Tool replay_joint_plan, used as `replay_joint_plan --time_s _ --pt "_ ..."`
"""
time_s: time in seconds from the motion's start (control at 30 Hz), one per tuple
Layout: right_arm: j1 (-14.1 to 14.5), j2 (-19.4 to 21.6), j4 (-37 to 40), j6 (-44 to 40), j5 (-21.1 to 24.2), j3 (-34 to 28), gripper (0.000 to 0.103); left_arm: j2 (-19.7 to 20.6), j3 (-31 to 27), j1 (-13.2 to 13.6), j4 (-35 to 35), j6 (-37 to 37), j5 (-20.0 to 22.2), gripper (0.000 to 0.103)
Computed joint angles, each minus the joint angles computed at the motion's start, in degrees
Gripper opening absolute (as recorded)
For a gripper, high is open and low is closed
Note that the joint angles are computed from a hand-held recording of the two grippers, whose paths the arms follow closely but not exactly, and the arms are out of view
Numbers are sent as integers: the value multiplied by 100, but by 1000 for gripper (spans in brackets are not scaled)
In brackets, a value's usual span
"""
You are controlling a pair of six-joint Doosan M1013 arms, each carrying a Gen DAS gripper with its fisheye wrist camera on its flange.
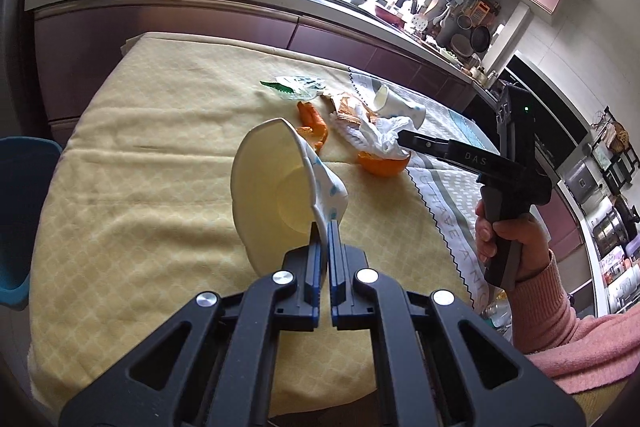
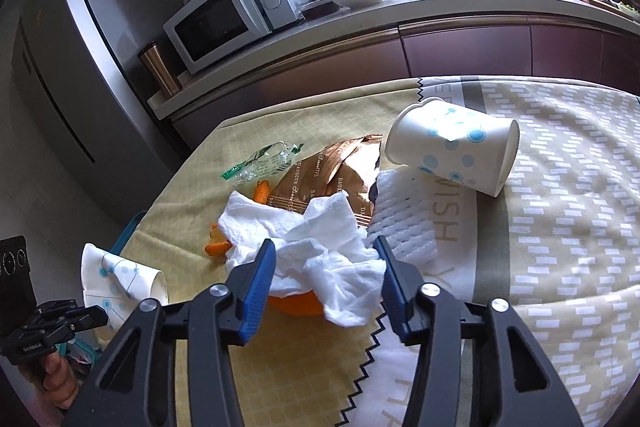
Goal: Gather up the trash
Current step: 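Grasp a white tissue with the right tool while the left tool holds the cup, then carry the tissue and the paper cup over the teal bin with both tools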
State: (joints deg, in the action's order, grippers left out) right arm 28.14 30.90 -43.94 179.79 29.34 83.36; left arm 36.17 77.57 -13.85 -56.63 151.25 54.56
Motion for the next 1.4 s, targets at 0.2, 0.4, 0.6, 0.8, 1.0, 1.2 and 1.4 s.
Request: replay_joint_plan --time_s 0.2,0.4,0.6,0.8,1.0,1.2,1.4 --pt "21 -51 -214 260 -100 63 15 -17 -8 59 3 -17 -178 4" --pt "102 -136 -730 624 -190 104 6 -45 8 125 -42 -17 -328 4" --pt "194 -207 -1293 952 -290 50 5 -87 42 188 -79 -31 -478 4" --pt "238 -200 -1557 970 -532 -87 5 -122 70 257 -152 -23 -580 4" --pt "245 -58 -1196 436 -821 -338 5 -136 68 329 -179 -70 -690 4" --pt "211 186 -260 -612 -1147 -691 5 -165 83 412 -221 -83 -790 4" --pt "169 416 976 -1956 -1331 -1042 5 -213 115 512 -253 -110 -943 4"
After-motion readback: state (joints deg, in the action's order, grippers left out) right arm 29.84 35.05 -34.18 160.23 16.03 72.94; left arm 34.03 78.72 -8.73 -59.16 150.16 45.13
